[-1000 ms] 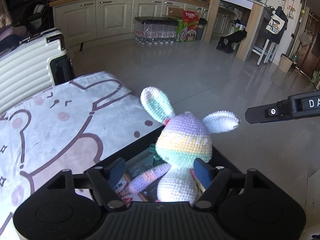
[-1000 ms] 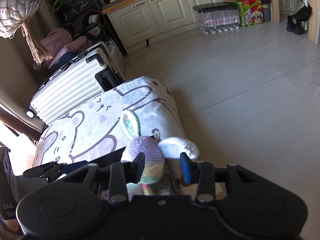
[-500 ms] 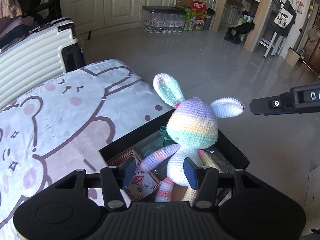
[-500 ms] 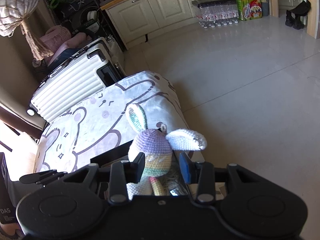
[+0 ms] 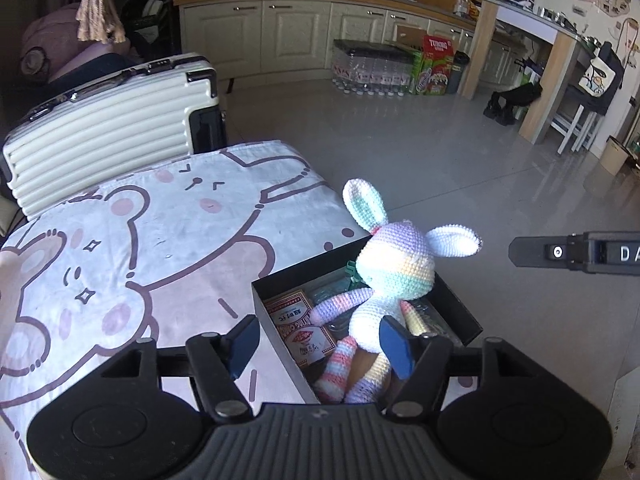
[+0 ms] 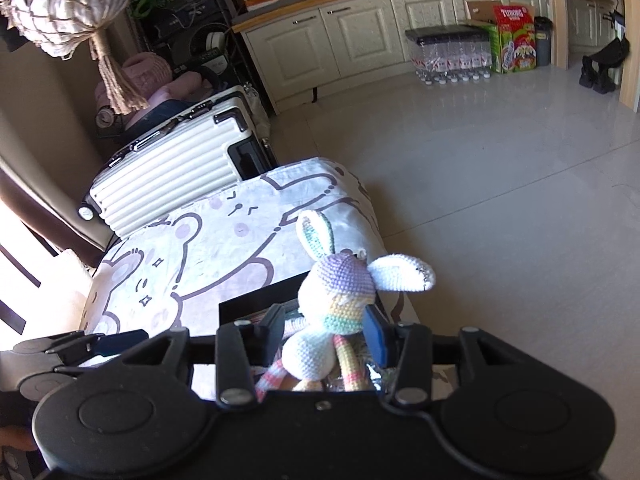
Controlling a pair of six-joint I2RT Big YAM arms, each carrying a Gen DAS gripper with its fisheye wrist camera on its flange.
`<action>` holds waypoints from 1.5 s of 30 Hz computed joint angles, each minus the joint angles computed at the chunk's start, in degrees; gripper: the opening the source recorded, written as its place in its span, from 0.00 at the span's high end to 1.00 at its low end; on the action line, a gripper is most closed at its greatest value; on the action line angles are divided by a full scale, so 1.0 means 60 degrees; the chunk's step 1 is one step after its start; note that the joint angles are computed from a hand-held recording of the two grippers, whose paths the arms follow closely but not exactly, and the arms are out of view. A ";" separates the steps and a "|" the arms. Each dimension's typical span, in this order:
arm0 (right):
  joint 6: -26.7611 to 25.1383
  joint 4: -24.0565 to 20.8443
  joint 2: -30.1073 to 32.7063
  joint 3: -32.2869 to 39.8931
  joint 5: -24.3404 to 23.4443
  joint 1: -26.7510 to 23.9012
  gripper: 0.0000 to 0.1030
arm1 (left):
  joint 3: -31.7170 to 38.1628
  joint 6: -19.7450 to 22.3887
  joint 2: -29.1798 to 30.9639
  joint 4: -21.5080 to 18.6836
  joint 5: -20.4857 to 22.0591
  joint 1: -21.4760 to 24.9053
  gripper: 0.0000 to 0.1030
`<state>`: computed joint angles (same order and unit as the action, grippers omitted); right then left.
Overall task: Organize objects
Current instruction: 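Lower the bunny into the black box and open the left tool, then lift both open tools up away from the black box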
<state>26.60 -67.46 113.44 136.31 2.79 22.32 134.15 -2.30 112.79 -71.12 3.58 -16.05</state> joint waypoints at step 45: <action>0.0092 -0.0623 -0.1820 -0.1853 0.2862 0.1073 0.00 | -0.2716 -0.1575 -0.2720 0.0289 -0.2187 -0.0132 0.00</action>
